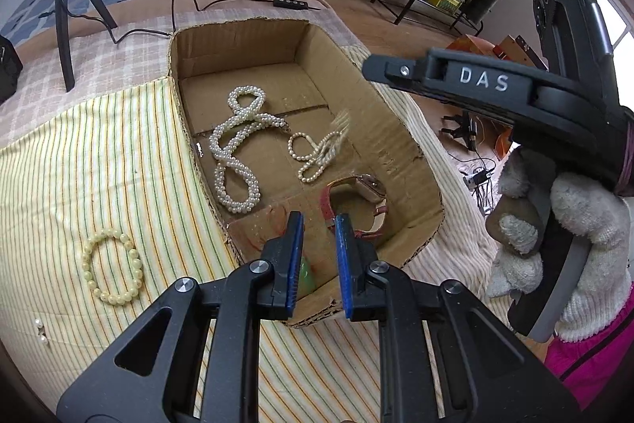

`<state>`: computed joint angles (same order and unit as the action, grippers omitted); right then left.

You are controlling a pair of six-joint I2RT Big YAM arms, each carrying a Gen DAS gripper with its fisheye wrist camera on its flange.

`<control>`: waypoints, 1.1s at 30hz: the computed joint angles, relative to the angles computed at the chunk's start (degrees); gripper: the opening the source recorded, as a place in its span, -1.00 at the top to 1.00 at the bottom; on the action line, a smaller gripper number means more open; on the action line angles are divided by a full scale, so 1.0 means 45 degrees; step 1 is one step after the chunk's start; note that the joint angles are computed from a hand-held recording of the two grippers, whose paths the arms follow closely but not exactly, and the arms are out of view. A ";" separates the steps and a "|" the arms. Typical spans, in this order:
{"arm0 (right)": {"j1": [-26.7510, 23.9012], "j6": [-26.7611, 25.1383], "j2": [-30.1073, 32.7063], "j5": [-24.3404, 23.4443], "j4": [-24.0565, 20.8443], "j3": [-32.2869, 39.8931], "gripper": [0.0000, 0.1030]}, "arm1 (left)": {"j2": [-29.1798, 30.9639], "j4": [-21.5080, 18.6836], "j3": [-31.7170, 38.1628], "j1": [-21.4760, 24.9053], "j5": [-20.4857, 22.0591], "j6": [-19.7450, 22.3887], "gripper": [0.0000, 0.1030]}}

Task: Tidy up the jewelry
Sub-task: 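Open both tools to release the pendant and pearl strand into the box, then move both tools back over the sheet toward the remaining jewelry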

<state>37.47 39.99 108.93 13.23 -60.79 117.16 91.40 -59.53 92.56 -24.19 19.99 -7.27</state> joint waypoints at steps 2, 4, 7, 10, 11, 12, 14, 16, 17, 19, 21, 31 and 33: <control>0.0003 0.0004 -0.0086 0.0024 0.0127 -0.0111 0.40 | -0.0106 -0.0005 -0.0052 0.0006 -0.0053 0.0071 0.72; 0.0036 0.0047 -0.0099 0.0096 0.0025 -0.0046 0.40 | -0.0234 -0.0012 -0.0107 0.0030 -0.0096 0.0125 0.72; 0.0137 0.0056 -0.0136 0.0273 -0.0136 0.0059 0.40 | -0.0480 -0.0029 -0.0192 0.0128 -0.0105 0.0165 0.72; 0.0266 0.0062 -0.0137 0.0464 -0.0356 0.0283 0.40 | -0.0769 -0.0074 -0.0267 0.0298 -0.0087 0.0245 0.72; 0.0312 0.0055 -0.0153 0.0522 -0.0409 0.0333 0.40 | -0.0904 -0.0104 -0.0304 0.0369 -0.0115 0.0298 0.72; 0.0389 0.0050 -0.0142 0.0634 -0.0533 0.0465 0.40 | -0.0986 -0.0127 -0.0317 0.0391 -0.0141 0.0319 0.72; 0.0490 0.0048 -0.0124 0.0776 -0.0683 0.0631 0.40 | -0.1218 -0.0158 -0.0389 0.0510 -0.0189 0.0434 0.72; 0.0621 0.0078 -0.0088 0.0908 -0.0904 0.0876 0.40 | -0.1419 -0.0209 -0.0446 0.0656 -0.0181 0.0562 0.72; 0.0664 0.0074 -0.0073 0.0958 -0.0986 0.0958 0.39 | -0.1531 -0.0253 -0.0458 0.0738 -0.0191 0.0632 0.72; 0.0804 0.0040 -0.0011 0.1144 -0.1242 0.1232 0.38 | -0.1783 -0.0327 -0.0510 0.0906 -0.0204 0.0765 0.72; 0.0968 -0.0002 0.0097 0.1360 -0.1549 0.1602 0.32 | -0.1993 -0.0338 -0.0578 0.1033 -0.0237 0.0872 0.72; 0.1887 -0.0521 0.0693 0.2375 -0.2763 0.3316 -0.25 | -0.3159 -0.0548 -0.1033 0.2534 -0.0034 0.1625 0.38; 0.2102 -0.0699 0.0805 0.2477 -0.2929 0.3577 -0.34 | -0.3344 -0.0564 -0.1150 0.2926 -0.0051 0.1860 0.35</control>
<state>46.93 36.85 112.55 24.37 -73.97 133.25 76.35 -62.07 87.38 -11.02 19.76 1.10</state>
